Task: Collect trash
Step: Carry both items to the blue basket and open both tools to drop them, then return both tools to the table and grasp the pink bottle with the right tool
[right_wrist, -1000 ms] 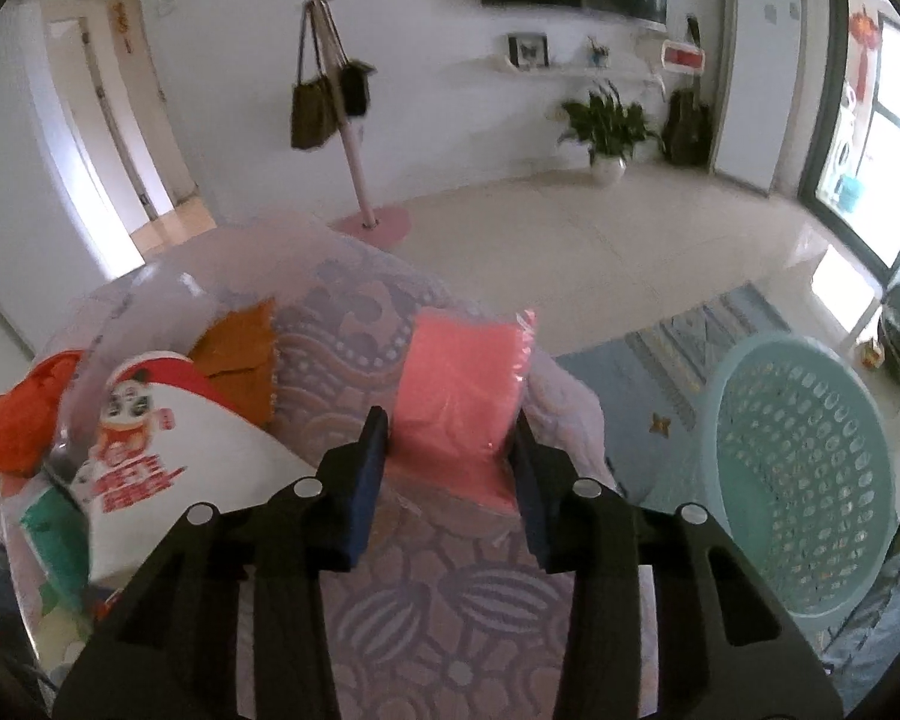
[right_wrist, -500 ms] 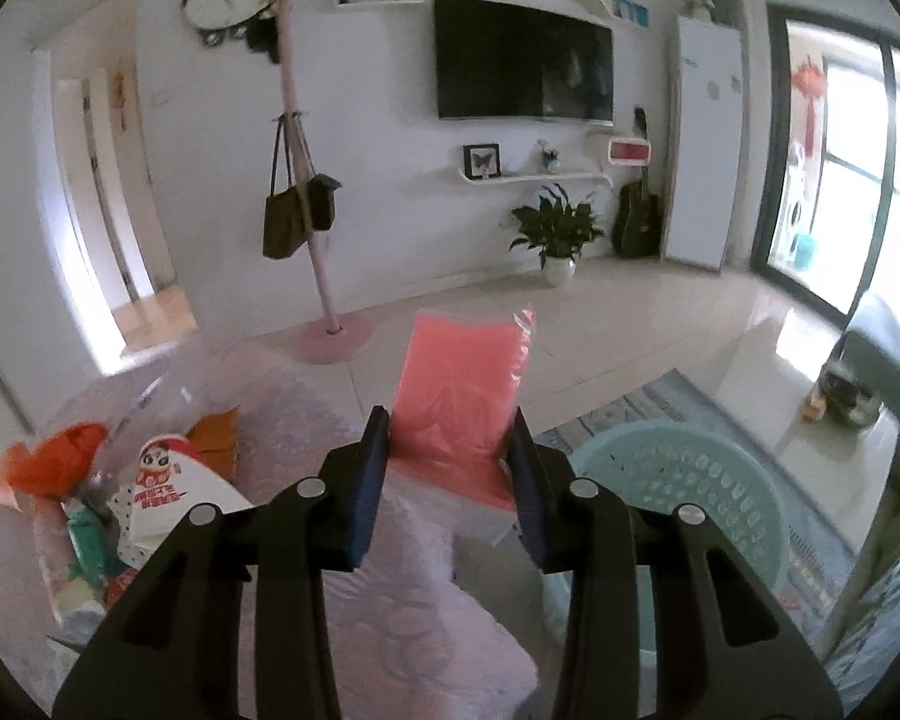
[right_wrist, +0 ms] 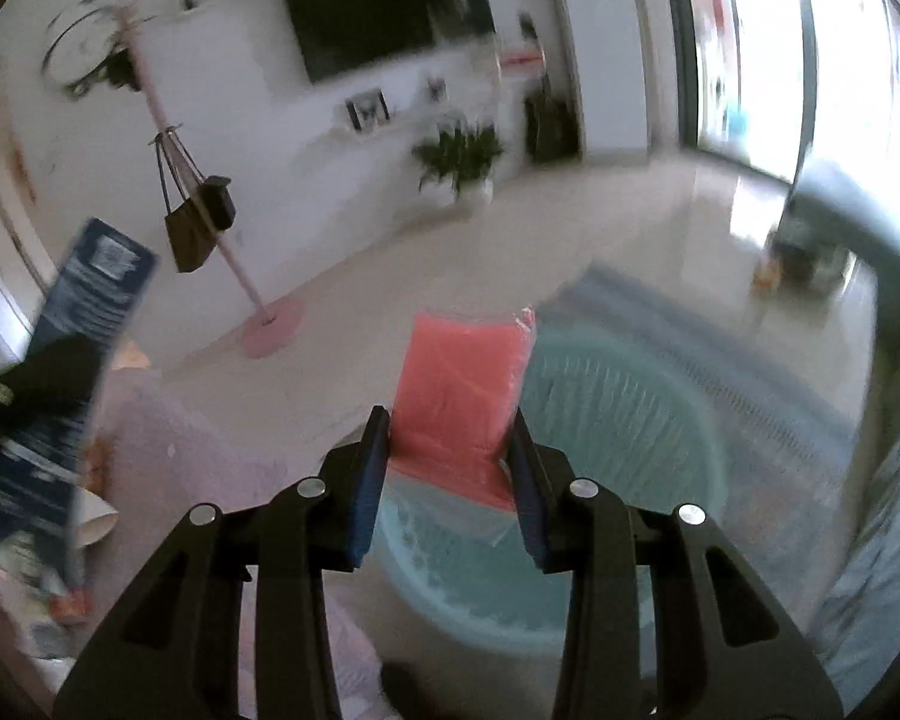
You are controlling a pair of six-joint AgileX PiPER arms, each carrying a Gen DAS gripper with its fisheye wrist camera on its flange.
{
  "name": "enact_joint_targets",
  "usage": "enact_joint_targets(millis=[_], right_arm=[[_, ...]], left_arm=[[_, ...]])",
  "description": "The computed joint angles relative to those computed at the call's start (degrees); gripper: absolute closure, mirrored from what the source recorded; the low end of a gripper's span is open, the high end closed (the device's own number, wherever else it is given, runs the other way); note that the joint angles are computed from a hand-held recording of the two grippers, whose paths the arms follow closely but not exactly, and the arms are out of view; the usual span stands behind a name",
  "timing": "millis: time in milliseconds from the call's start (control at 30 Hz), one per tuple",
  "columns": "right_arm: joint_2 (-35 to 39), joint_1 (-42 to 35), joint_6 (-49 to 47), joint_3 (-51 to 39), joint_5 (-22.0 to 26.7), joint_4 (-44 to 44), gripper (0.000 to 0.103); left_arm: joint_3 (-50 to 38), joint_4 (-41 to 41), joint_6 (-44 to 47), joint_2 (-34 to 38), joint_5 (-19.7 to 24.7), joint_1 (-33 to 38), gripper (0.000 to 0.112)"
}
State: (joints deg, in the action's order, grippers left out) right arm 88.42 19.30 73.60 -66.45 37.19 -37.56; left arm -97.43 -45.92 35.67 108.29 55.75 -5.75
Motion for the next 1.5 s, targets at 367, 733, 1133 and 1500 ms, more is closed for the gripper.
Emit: enact_joint_targets(millis=[367,733,1133,1500], right_arm=[[4.7,-7.0,-4.3,5.0,-0.5,8.5,0.066],[3.2,-7.9,-4.8,6.6,-0.4,7.5,0.043],[-3.0,5.9,3.8,1.7,9.2,-2.4,0.043],[1.4,27.6,9.4,-13.4,17.0,-14.5,0.043]], left_arm=[[-2.9,6.3,-7.3,10.4,-4.2,-9.5,0.059],[5.5,6.7,-3.9,2.3,-12.5,-9.6,0.028],[16.8,-2.2,5.9,-13.0,-11.4,1.1,0.028],[16.4,-10.8,12.3,-18.1,10.3,31.1,0.028]])
